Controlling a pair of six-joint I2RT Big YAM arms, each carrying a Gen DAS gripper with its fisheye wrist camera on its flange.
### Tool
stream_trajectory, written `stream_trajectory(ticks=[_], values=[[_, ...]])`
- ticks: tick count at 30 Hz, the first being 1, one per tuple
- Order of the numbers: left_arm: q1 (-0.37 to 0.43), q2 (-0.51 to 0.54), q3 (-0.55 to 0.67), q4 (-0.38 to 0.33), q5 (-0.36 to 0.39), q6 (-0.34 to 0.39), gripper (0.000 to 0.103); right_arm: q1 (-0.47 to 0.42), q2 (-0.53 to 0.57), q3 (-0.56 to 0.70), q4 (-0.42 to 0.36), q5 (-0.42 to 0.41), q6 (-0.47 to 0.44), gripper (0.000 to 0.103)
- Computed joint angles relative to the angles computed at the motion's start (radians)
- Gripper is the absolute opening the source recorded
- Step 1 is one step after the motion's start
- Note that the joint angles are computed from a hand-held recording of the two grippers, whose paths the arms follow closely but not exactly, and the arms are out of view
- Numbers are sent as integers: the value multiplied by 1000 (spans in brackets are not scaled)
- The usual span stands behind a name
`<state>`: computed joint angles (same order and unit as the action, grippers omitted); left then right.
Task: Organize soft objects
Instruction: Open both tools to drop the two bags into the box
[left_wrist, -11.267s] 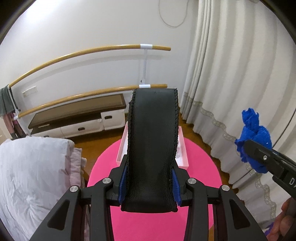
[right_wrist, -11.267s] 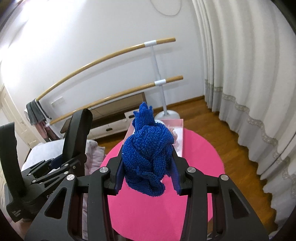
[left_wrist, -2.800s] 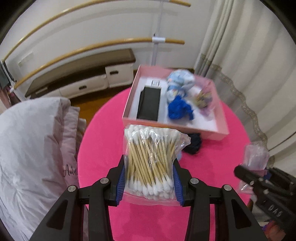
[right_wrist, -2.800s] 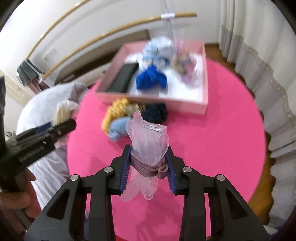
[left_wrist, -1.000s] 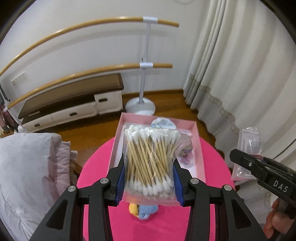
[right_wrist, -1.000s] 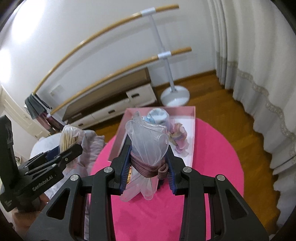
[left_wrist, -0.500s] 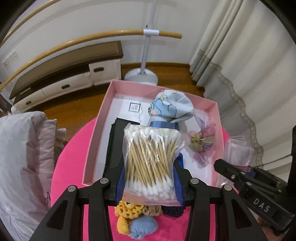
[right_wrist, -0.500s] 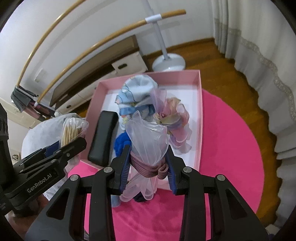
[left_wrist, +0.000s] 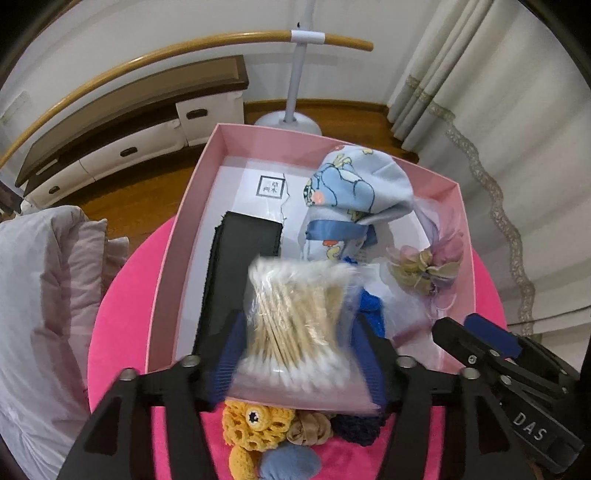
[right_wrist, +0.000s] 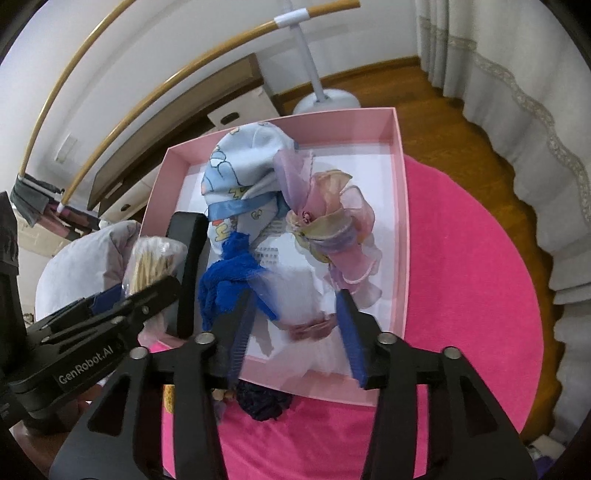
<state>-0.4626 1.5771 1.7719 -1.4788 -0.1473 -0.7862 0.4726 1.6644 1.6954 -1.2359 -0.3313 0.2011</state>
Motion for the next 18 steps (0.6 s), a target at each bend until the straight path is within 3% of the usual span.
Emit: stream_trajectory(ticks=[2, 8, 13, 18], values=[[-7, -10, -15, 15, -26, 1, 72, -2, -4, -2, 6, 0, 5, 68], [-26, -41, -27, 13, -103, 12, 88, -15, -37, -25, 43, 19, 27, 101], [-83, -136, -88, 49, -203, -7, 91, -25, -64, -31, 51, 28, 49, 103], [-173, -201, -56, -12, -332, -38, 99, -32, -128, -58, 75, 36, 70, 103]])
